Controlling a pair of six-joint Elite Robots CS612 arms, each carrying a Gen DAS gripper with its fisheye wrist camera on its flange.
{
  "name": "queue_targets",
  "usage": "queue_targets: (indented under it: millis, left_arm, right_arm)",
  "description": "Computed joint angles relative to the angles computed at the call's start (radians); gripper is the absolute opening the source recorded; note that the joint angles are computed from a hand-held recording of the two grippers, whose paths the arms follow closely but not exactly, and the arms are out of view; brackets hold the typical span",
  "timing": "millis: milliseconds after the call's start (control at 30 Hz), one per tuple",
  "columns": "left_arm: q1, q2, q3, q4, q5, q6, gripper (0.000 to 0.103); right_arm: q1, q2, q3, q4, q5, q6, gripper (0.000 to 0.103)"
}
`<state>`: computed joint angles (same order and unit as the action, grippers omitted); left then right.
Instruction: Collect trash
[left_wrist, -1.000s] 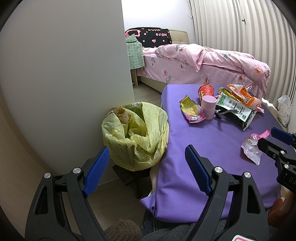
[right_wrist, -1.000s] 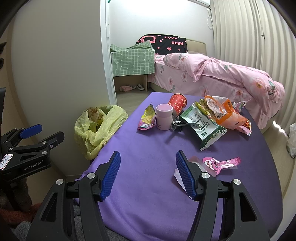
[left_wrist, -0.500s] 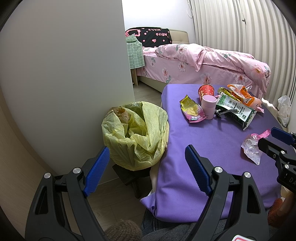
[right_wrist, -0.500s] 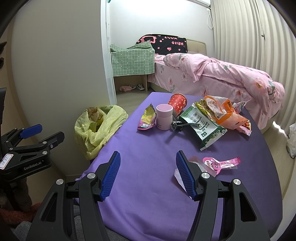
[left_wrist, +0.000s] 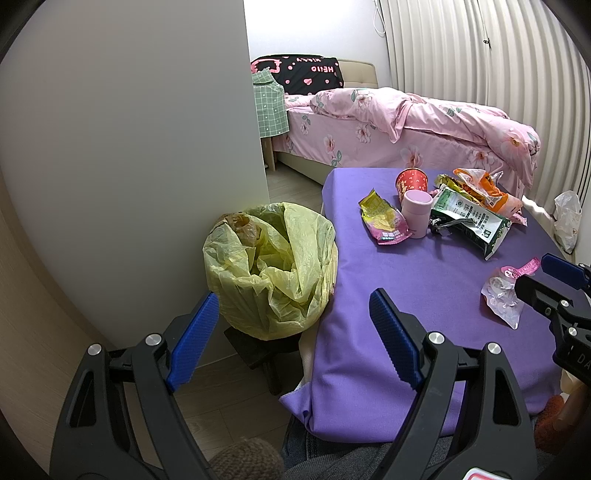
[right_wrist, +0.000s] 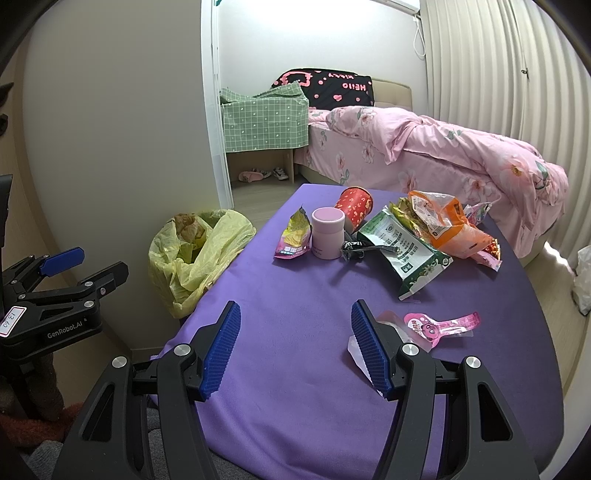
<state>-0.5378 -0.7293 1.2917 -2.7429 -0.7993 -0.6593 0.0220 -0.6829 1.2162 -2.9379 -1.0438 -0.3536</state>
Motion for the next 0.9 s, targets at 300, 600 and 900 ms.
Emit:
queue_targets:
  millis: [300,600,900]
  left_arm:
    - [-0.001,0.005,-0.006,-0.001,0.002,0.001,0.08]
    - [-0.001,0.009,-0.01,-0.004,0.002,0.004,0.08]
    - [-0.001,0.008,-0.009,-0.005,0.002,0.004,0.08]
  right_arm:
    - [-0.003,-0.001,0.002,-0.011,0.001,0.006,0.059]
    - [-0.003,-0.002,0.003,-0.011,0.002,0.006,0.059]
    - [-0.005,-0.006,0.003,-0.008,0.003,0.008,0.059]
